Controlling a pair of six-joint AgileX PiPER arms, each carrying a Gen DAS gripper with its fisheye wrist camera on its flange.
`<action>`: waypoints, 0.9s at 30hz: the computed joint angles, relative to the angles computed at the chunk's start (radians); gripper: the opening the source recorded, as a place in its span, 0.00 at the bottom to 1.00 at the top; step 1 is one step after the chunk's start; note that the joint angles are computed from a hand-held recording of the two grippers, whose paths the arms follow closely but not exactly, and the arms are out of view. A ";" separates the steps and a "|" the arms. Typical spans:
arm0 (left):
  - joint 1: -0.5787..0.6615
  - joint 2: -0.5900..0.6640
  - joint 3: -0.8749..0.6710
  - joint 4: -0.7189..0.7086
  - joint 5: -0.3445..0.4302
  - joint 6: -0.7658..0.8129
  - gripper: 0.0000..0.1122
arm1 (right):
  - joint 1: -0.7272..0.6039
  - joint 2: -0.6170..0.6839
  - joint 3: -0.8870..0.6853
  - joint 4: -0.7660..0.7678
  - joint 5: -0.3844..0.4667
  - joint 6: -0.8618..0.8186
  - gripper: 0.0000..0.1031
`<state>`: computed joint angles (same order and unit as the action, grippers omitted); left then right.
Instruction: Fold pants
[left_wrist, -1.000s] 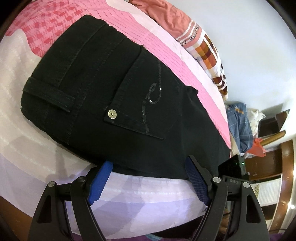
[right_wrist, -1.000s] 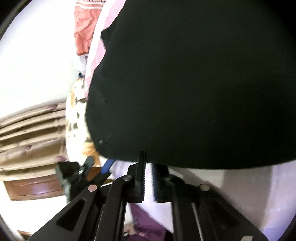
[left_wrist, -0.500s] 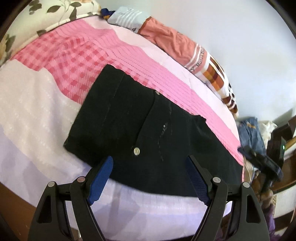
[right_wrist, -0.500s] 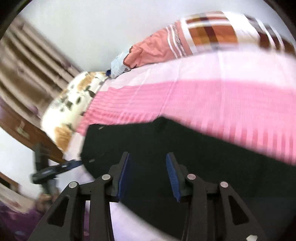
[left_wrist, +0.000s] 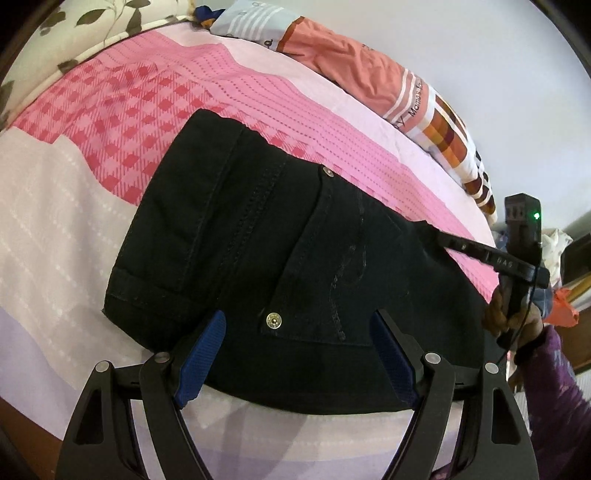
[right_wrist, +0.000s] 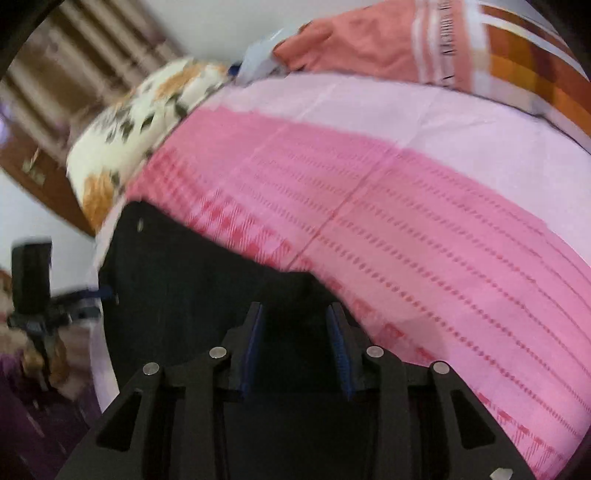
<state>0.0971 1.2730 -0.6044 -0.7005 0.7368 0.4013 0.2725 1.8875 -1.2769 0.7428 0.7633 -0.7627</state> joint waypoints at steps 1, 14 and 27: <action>0.002 0.000 0.002 -0.004 -0.002 0.002 0.72 | 0.003 0.014 -0.013 0.005 0.019 -0.012 0.32; -0.043 0.013 -0.003 0.043 -0.033 -0.070 0.74 | -0.032 0.069 -0.057 0.150 0.033 -0.133 0.13; -0.072 0.018 0.001 0.042 -0.053 -0.086 0.80 | -0.007 0.107 -0.155 0.025 0.122 -0.111 0.13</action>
